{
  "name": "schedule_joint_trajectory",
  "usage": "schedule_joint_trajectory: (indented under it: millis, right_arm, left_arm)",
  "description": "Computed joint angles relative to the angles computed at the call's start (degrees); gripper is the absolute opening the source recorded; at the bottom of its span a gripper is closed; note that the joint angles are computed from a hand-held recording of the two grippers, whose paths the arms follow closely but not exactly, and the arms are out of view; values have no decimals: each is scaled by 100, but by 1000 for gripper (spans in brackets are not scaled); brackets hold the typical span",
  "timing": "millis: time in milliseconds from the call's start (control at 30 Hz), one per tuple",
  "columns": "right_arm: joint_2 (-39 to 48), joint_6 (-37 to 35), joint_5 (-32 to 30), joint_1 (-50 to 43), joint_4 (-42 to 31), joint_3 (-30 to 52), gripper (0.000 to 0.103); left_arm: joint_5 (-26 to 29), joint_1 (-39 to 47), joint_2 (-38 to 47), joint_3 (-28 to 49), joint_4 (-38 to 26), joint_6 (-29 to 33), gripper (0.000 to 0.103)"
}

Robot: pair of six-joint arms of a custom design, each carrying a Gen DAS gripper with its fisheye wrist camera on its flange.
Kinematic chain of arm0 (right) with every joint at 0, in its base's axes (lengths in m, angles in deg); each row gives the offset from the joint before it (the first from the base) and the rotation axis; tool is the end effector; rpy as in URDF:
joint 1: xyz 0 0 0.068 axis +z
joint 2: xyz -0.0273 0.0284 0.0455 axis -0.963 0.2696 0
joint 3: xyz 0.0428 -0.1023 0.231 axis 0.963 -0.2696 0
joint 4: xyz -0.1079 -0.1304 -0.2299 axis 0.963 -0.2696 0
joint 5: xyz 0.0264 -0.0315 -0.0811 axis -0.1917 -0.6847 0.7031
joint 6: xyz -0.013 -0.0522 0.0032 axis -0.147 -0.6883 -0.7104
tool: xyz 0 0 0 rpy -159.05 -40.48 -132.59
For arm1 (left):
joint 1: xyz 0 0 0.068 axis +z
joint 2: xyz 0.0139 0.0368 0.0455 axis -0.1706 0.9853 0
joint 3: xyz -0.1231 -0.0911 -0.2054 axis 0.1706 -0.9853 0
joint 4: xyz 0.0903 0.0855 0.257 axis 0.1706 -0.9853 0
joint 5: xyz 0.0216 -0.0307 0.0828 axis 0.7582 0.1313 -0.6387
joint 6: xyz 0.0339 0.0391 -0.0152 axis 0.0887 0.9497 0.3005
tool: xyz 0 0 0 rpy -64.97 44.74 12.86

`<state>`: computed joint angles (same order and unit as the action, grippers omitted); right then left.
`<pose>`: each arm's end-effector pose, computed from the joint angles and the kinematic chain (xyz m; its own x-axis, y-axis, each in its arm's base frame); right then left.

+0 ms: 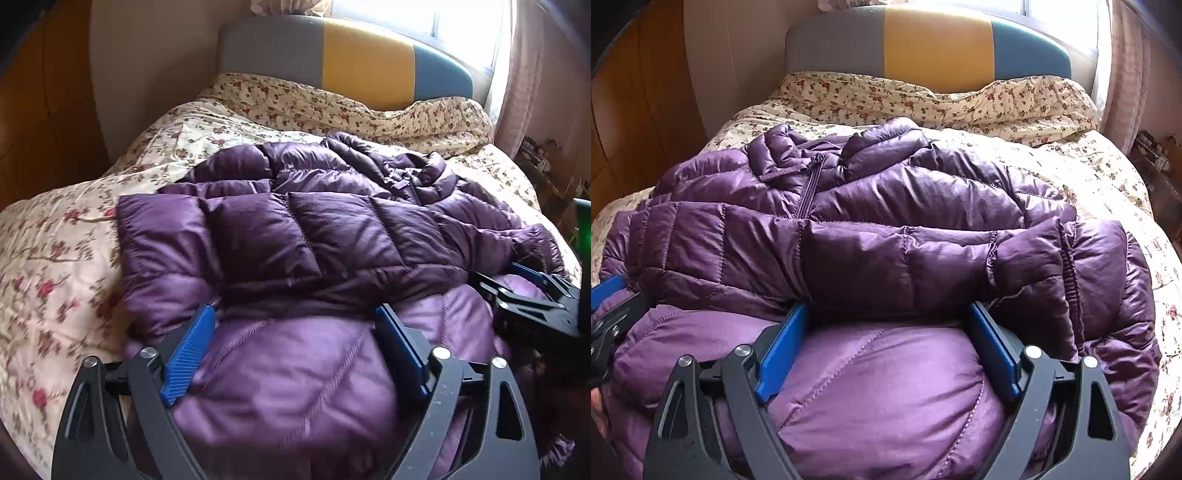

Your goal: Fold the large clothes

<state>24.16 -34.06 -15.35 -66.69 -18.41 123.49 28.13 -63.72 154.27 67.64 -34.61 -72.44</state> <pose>0.3472 0.0547 0.1569 -0.7136 -0.3320 -0.6168 -0.4443 0.8953 0.0321 0.2242 -0.2695 0.1736 -0.6857 -0.2749 -0.6739 -0.3131 0.9473 -0.0679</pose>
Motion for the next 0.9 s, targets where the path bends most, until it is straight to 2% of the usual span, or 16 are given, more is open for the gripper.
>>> schedule_joint_trajectory:
  millis: [100,267,367,467,667,833,867,900]
  right_arm:
    - [-370,49,-299,-154,-485,57,97]
    - [-1174,-558,-774,-663,-1387,-197,97]
    - [-1670,-1328,-993,-1207,-2137,-420,97]
    - [-2009,-2154,-1215,-1993,-2967,-559,97]
    - [-2149,-4224,-1485,-4090,-4742,-561,97]
    - [-2066,-5749,-1274,-5580,-5658,-617,94]
    - [-2023,-6055,-1211,-5860,-5829,-619,93]
    - [-1964,-6325,-1172,-6104,-5953,-619,90]
  left_arm:
    - [-155,-313,-270,-92,-340,-335,90]
    - [-343,-1086,-918,-450,-1039,-1241,92]
    - [-421,-1692,-1274,-669,-1550,-1973,92]
    - [-487,-2493,-1522,-854,-2174,-3008,92]
    - [-262,-3916,-1259,-854,-2925,-4906,92]
    - [23,-4881,-759,-667,-3068,-6288,91]
    - [44,-4999,-651,-589,-3112,-6448,89]
    - [50,-5151,-512,-489,-3104,-6612,83]
